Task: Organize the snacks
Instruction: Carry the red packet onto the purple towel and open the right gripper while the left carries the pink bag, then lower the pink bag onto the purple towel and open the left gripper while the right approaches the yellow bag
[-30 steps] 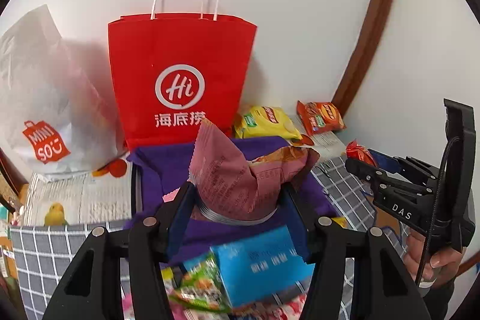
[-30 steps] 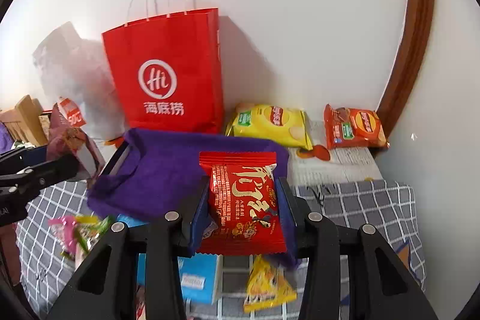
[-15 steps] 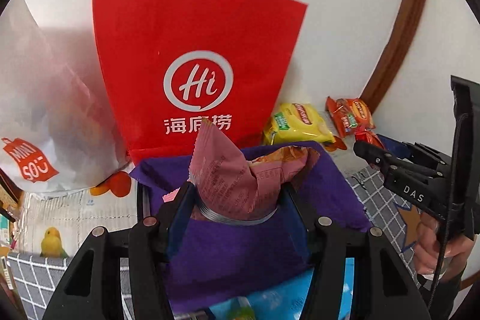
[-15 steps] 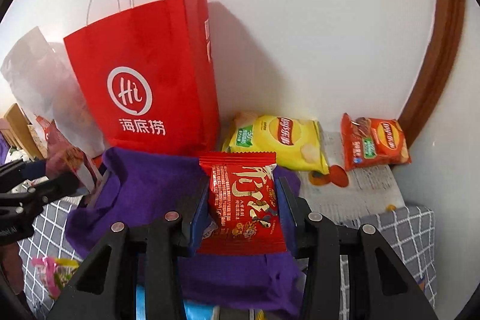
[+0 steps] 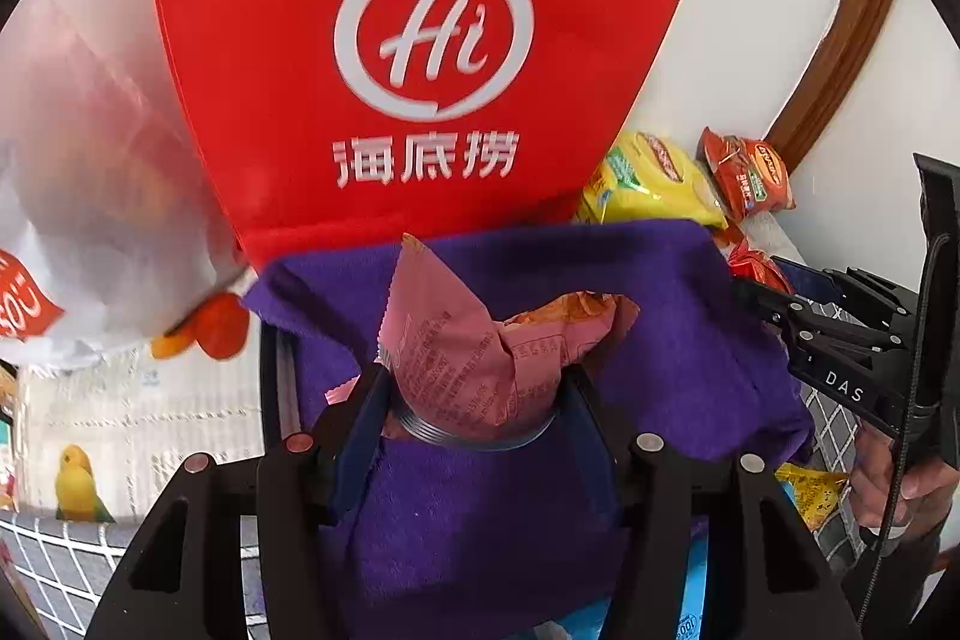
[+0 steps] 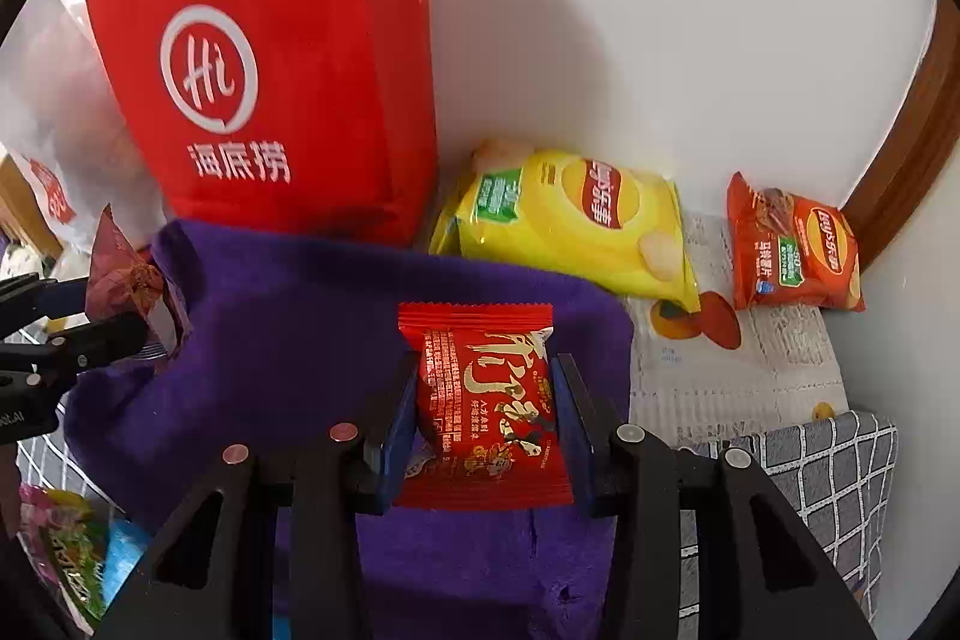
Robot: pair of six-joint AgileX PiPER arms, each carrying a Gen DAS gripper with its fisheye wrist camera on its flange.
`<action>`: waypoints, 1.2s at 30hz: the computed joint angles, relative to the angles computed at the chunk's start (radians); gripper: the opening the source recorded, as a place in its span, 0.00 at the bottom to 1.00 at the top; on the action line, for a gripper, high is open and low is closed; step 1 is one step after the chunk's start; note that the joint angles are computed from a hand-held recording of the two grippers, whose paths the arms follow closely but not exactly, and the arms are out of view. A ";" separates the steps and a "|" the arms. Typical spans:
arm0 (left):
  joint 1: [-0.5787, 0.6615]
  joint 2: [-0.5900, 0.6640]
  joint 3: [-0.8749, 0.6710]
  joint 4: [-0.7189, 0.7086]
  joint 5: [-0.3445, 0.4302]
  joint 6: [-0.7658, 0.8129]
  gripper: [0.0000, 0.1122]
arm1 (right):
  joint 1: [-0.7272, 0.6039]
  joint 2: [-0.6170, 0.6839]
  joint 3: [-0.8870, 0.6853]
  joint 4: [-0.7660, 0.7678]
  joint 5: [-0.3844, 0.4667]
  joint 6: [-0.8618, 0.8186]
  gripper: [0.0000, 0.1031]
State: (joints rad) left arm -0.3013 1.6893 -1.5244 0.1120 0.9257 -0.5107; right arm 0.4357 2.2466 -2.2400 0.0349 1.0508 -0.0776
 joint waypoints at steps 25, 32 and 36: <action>0.006 0.078 -0.028 -0.059 0.022 0.026 0.50 | 0.018 -0.041 0.051 0.011 -0.031 -0.033 0.72; 0.007 0.055 -0.034 -0.043 0.030 0.020 0.61 | 0.008 -0.122 0.128 0.084 -0.102 -0.044 0.72; 0.015 0.031 -0.037 -0.052 0.039 0.031 0.61 | 0.000 -0.175 0.201 0.148 -0.164 -0.065 0.72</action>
State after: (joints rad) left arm -0.2862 1.7202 -1.5616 0.0598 0.9649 -0.4802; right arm 0.4355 2.0719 -2.0392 0.1834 0.8868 -0.1427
